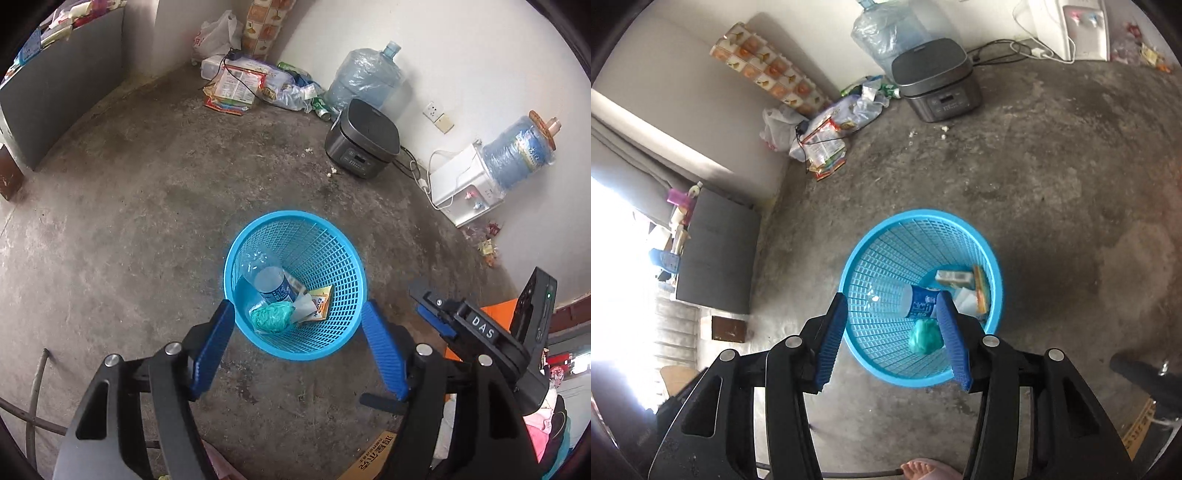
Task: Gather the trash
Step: 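Carry foil box and green bag over the blue wastebasket and open both grippers, then move both tools back toward the table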
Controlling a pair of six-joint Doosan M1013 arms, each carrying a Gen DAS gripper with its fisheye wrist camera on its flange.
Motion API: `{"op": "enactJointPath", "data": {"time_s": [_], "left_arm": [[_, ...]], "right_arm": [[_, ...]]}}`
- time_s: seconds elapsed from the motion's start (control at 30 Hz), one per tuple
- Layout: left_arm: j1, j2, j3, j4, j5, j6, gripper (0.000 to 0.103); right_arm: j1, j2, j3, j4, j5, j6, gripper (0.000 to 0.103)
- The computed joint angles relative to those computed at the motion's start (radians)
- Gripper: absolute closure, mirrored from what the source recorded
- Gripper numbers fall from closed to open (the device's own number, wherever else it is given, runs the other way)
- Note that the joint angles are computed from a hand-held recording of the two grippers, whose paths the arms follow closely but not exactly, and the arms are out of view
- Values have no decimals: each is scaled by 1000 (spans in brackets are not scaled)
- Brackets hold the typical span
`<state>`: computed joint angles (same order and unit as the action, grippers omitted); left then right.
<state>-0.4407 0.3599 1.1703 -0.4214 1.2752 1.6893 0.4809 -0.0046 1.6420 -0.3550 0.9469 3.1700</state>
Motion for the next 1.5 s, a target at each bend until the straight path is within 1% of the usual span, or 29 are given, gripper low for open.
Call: {"op": "enactJointPath", "data": {"time_s": [0.13,0.27,0.33,0.4,0.47,0.5,0.6,0.77,0.9,0.97,1.1,1.17,1.3,1.4,1.47,1.5], "left_arm": [[12,-39,17,-25,-50,27,34],[37,-111,54,-83,-112,100,34],[55,-155,79,-120,-142,154,32],[73,-196,99,-137,-152,210,29],[93,-239,122,-141,-171,247,27],[105,-262,138,-141,-188,258,26],[145,-325,176,-127,-223,262,25],[234,-422,252,-114,-293,220,25],[318,-483,307,-83,-345,187,25],[367,-505,332,-94,-364,191,25],[462,-535,377,-120,-356,184,25],[497,-547,395,-108,-351,170,25],[578,-568,413,-171,-322,209,25],[636,-568,393,-229,-314,248,28],[685,-551,361,-272,-293,269,28],[704,-538,339,-266,-283,263,28]], "right_arm": [[31,-23,-1,-49,19,17,54],[78,-29,-36,-124,78,-8,53],[110,-25,-61,-179,113,-41,47],[147,-19,-89,-239,153,-72,41],[177,-15,-110,-279,164,-113,41],[187,-14,-117,-278,154,-140,41],[197,-17,-132,-213,77,-227,41],[215,3,-174,-128,-4,-337,41],[224,33,-214,-44,-45,-435,41],[229,54,-241,6,-59,-499,41],[234,98,-292,138,-86,-629,41],[239,123,-322,193,-95,-687,41],[255,178,-396,278,-88,-793,41],[260,222,-455,336,-74,-856,41],[267,252,-497,362,-61,-887,43],[269,269,-521,373,-52,-902,44]]}}
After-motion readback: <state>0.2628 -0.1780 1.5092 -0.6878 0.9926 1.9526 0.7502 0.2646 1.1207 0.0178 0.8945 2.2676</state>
